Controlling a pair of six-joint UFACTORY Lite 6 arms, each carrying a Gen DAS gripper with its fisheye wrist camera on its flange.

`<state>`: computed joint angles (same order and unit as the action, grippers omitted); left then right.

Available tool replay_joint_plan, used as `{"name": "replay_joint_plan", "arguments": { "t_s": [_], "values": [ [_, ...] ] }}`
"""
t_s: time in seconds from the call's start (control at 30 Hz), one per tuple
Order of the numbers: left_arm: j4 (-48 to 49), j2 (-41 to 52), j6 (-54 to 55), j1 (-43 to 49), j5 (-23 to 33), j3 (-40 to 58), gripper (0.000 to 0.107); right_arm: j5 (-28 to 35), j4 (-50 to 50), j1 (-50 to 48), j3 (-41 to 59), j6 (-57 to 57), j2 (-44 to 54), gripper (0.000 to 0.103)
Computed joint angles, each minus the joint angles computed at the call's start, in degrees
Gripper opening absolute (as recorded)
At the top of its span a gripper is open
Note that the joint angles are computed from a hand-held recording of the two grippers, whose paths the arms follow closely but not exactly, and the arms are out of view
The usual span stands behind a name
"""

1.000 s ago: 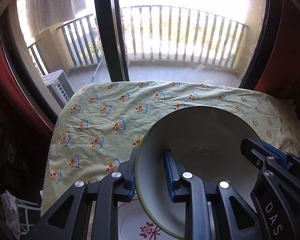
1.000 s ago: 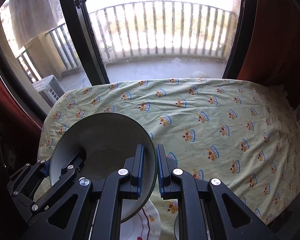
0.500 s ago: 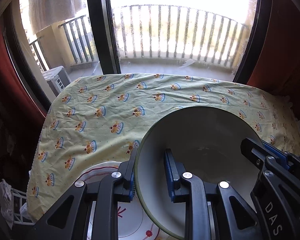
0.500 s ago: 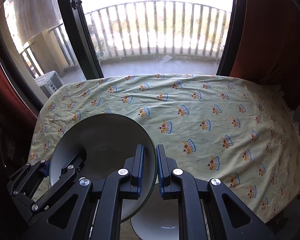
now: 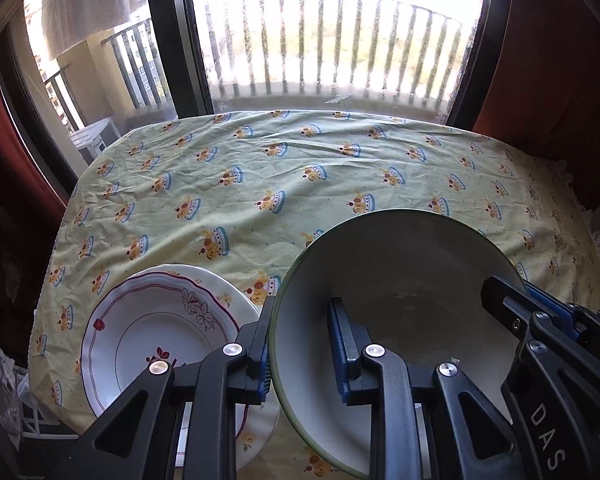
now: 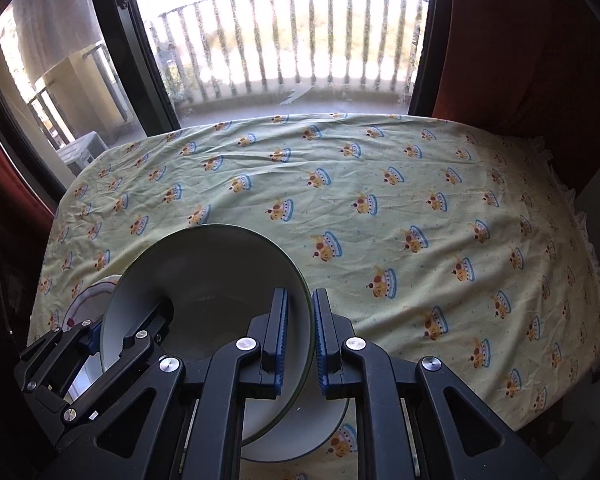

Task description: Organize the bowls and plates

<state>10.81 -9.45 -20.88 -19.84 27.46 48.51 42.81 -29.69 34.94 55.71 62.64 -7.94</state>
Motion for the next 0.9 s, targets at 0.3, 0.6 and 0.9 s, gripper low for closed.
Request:
{"name": "replay_joint_plan", "arguments": {
  "t_s": [0.3,0.6,0.9],
  "values": [
    [1.59,1.25,-4.06,-3.97,-0.36,-3.42,0.022,-1.78,2.5,-1.45,-7.54,-0.74,-3.41,0.016],
    [4.12,3.68,-7.59,-5.37,-1.01,-4.05,0.022,-4.95,2.07,-2.28,-11.42,-0.3,-3.08,0.016],
    [4.24,3.58,-8.14,-5.76,-2.93,-6.21,0.022,-5.43,-4.13,-0.6,-13.04,3.83,-2.87,0.016]
  ]
}}
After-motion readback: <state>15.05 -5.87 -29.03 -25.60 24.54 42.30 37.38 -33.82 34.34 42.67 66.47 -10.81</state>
